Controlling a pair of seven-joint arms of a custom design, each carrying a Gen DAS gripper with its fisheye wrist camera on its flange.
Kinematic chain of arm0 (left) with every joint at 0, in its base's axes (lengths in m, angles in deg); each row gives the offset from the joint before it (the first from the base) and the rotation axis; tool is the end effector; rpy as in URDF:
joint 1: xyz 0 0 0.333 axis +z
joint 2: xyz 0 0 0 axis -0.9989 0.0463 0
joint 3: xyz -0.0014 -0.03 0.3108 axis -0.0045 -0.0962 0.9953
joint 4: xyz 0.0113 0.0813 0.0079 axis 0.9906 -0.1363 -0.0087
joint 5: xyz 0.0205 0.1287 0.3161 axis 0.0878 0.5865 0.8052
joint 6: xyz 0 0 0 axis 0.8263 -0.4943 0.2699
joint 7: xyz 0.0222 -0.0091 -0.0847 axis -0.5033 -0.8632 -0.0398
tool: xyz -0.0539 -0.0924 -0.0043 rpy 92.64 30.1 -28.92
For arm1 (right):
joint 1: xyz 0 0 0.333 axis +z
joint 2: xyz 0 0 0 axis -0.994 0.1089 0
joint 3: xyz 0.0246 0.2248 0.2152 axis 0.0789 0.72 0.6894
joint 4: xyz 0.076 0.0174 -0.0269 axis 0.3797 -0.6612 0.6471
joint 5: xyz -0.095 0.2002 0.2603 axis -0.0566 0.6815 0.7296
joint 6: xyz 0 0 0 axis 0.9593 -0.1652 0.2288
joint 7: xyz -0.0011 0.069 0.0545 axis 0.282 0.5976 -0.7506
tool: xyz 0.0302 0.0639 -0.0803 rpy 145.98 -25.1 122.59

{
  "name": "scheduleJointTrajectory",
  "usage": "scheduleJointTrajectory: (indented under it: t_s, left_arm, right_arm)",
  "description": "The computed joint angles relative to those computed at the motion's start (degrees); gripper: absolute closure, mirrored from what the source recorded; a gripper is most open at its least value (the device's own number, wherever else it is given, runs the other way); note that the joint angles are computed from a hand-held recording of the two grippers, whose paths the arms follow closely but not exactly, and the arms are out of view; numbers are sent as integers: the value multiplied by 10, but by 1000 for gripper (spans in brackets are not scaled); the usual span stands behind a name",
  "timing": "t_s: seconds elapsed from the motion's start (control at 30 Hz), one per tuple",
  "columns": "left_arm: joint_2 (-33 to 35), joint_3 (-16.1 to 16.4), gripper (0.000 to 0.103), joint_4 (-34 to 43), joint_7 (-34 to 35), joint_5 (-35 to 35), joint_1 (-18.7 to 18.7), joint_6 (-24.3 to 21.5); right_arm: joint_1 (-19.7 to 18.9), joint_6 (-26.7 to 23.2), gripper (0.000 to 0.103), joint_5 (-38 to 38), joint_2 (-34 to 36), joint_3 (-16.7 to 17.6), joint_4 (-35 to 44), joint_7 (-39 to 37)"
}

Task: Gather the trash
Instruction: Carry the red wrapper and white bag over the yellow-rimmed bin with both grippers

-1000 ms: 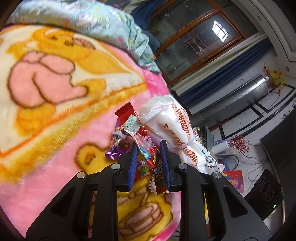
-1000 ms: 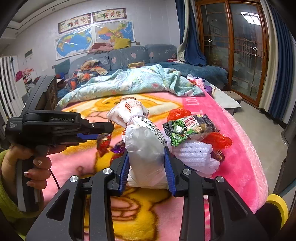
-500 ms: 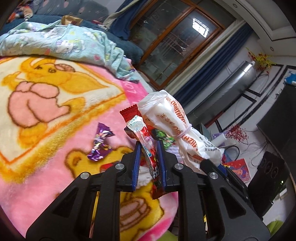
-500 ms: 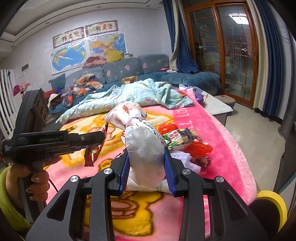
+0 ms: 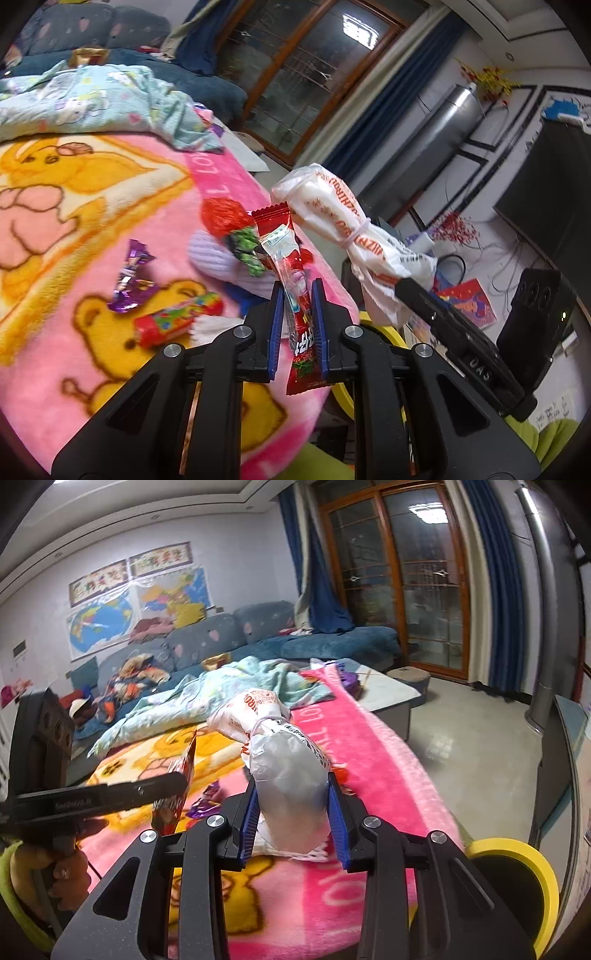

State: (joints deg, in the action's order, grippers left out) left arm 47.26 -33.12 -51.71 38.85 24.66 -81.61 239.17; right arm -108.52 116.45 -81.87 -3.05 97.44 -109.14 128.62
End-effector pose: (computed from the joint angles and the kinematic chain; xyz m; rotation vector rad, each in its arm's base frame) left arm 0.6472 -0.2572 0.4034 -1.8496 1.8921 -1.5034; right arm 0.6617 0.0676 0.3641 -1.6446 1.2842 -0.5965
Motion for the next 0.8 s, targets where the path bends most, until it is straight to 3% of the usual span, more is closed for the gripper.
scheduleJointTrajectory:
  t_s: [0.37,0.8]
  left_arm:
    - [33,11,93,73,57,-6,-57,-55]
    - [70,56,93,177,134,-53,-149,-120]
  right_arm:
    - [28,60,71,36,-62,-109,-61,93]
    - [107,95,71,98,-126,-263,-147,166]
